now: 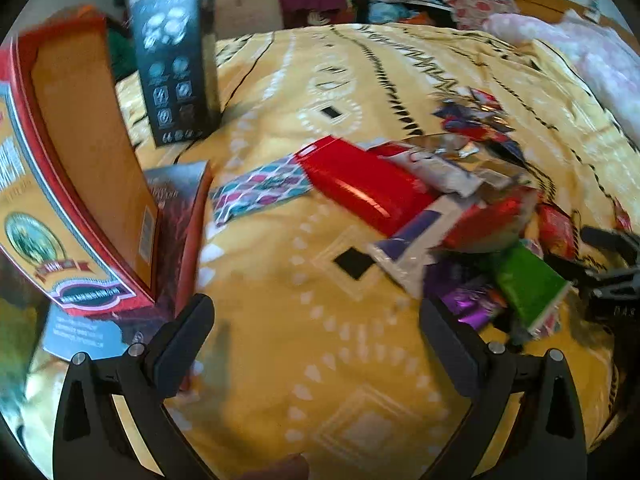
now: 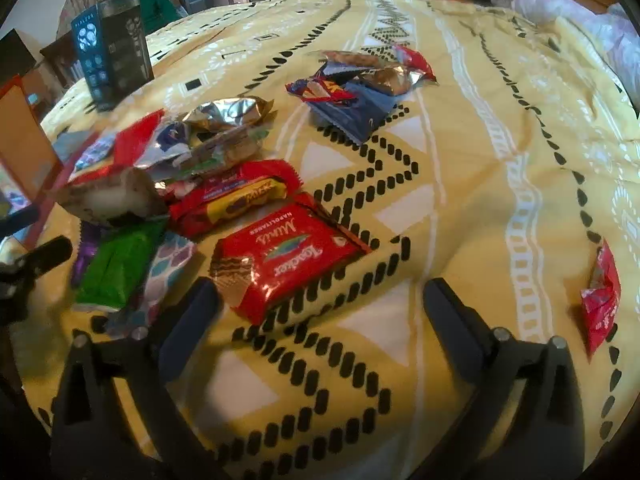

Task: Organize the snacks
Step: 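Move both open tools back toward the snack pile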

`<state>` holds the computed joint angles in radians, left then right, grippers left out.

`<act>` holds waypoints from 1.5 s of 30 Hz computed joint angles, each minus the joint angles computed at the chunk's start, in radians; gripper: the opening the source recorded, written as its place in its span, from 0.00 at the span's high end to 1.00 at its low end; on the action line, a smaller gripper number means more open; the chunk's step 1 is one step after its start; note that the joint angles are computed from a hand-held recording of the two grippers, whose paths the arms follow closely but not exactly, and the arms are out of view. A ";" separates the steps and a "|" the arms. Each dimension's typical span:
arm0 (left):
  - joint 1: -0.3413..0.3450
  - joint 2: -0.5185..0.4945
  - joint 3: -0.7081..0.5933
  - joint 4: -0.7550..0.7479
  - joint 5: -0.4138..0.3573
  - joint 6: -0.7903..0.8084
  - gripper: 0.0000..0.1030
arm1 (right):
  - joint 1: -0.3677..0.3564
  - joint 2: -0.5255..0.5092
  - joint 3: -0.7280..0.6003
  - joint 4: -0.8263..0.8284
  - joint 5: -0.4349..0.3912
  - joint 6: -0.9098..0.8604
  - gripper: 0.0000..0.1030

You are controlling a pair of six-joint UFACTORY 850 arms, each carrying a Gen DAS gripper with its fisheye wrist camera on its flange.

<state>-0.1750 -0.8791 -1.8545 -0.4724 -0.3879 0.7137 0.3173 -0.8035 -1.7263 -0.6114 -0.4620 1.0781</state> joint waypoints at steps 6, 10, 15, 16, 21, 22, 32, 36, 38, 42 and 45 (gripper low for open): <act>-0.004 -0.057 -0.078 0.141 -0.047 -0.196 0.00 | -0.006 -0.003 0.009 -0.029 0.024 0.018 0.00; -0.007 -0.070 -0.087 0.146 -0.045 -0.195 0.00 | -0.008 0.003 0.023 -0.055 0.047 0.042 0.00; -0.012 -0.083 -0.114 0.164 -0.068 -0.221 0.00 | -0.007 0.006 0.030 -0.076 0.054 0.064 0.00; -0.013 -0.086 -0.120 0.168 -0.073 -0.227 0.00 | -0.007 0.005 0.030 -0.079 0.054 0.067 0.00; -0.015 -0.095 -0.137 0.139 -0.091 -0.185 0.00 | -0.007 0.004 0.029 -0.084 0.056 0.072 0.00; -0.017 -0.094 -0.133 0.125 -0.087 -0.167 0.00 | -0.009 0.004 0.029 -0.083 0.057 0.068 0.00; -0.023 -0.077 -0.080 0.051 -0.012 -0.089 0.00 | -0.010 0.000 0.026 -0.085 0.062 0.072 0.00; -0.023 -0.075 -0.074 0.048 -0.005 -0.085 0.00 | -0.011 0.002 0.029 -0.088 0.064 0.076 0.00; -0.023 -0.075 -0.073 0.047 -0.006 -0.084 0.00 | -0.010 0.001 0.027 -0.085 0.062 0.073 0.00; -0.023 -0.074 -0.071 0.041 -0.004 -0.078 0.00 | -0.010 0.000 0.025 -0.086 0.060 0.073 0.00; -0.022 -0.075 -0.072 0.039 -0.003 -0.077 0.00 | -0.010 -0.002 0.023 -0.088 0.054 0.072 0.00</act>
